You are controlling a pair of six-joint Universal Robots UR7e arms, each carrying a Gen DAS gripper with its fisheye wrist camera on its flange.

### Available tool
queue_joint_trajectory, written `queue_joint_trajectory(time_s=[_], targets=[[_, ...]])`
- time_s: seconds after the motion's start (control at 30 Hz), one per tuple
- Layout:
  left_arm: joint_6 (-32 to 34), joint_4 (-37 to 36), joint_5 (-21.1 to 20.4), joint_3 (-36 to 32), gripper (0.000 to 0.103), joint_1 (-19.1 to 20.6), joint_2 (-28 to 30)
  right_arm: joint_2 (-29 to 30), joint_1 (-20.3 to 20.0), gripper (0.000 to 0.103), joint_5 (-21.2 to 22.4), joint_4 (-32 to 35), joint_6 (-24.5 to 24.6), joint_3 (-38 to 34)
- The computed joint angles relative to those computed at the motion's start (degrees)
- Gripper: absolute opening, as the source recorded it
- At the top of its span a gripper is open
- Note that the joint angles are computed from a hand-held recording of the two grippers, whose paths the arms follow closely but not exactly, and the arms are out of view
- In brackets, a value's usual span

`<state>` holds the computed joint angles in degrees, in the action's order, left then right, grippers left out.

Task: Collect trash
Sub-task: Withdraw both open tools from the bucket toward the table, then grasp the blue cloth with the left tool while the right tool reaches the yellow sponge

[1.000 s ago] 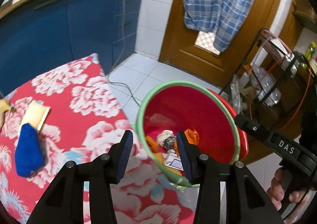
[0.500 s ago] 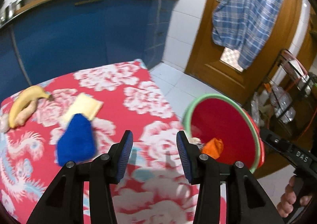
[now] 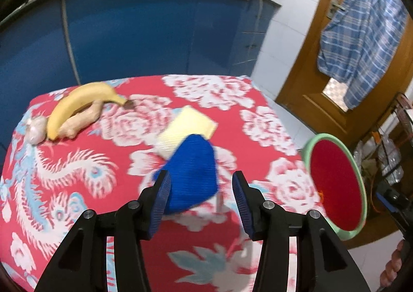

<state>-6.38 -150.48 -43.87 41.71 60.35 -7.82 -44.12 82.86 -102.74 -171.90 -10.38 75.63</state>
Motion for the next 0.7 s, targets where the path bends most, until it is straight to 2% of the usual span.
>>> queue_joint_trajectory(time_s=[0.07, 0.17, 0.33, 0.53, 0.57, 0.6, 0.63, 0.67, 0.7], targets=[[-0.17, 0.42, 0.14, 0.19, 0.051, 0.38, -0.23, 0.56, 0.38, 0.04, -0.57, 0.49, -0.1, -0.63], [-0.93, 2.36, -0.45, -0.77, 0.051, 1.07, 0.09, 1.31, 0.97, 0.041, -1.46, 1.52, -0.81, -1.49], [-1.84, 5.74, -1.07, -3.89, 0.051, 1.87, 1.95, 2.1, 1.62, 0.054, -1.78, 2.52, -1.83, -2.23], [-0.29, 4.75, -1.22, -3.9, 0.051, 2.2, 2.39, 2.92, 2.04, 0.055, -2.41, 4.06, -2.33, -3.3], [-0.13, 4.52, -1.28, -4.0, 0.047, 2.28, 2.47, 3.05, 2.13, 0.055, -2.47, 4.24, -2.44, -3.47], [0.07, 4.43, -1.31, -4.0, 0.036, 2.32, 2.48, 3.16, 2.22, 0.055, -2.5, 4.41, -2.51, -3.62], [0.24, 4.53, -1.48, -3.95, 0.03, 2.42, 2.43, 3.27, 2.32, 0.055, -2.5, 4.59, -2.6, -3.75], [0.19, 4.95, -1.99, -3.96, 0.028, 2.55, 2.32, 3.37, 2.43, 0.055, -2.49, 4.76, -2.69, -3.85], [0.2, 5.18, -2.29, -3.7, 0.023, 2.63, 2.09, 3.5, 2.59, 0.055, -2.47, 5.02, -2.89, -3.98]])
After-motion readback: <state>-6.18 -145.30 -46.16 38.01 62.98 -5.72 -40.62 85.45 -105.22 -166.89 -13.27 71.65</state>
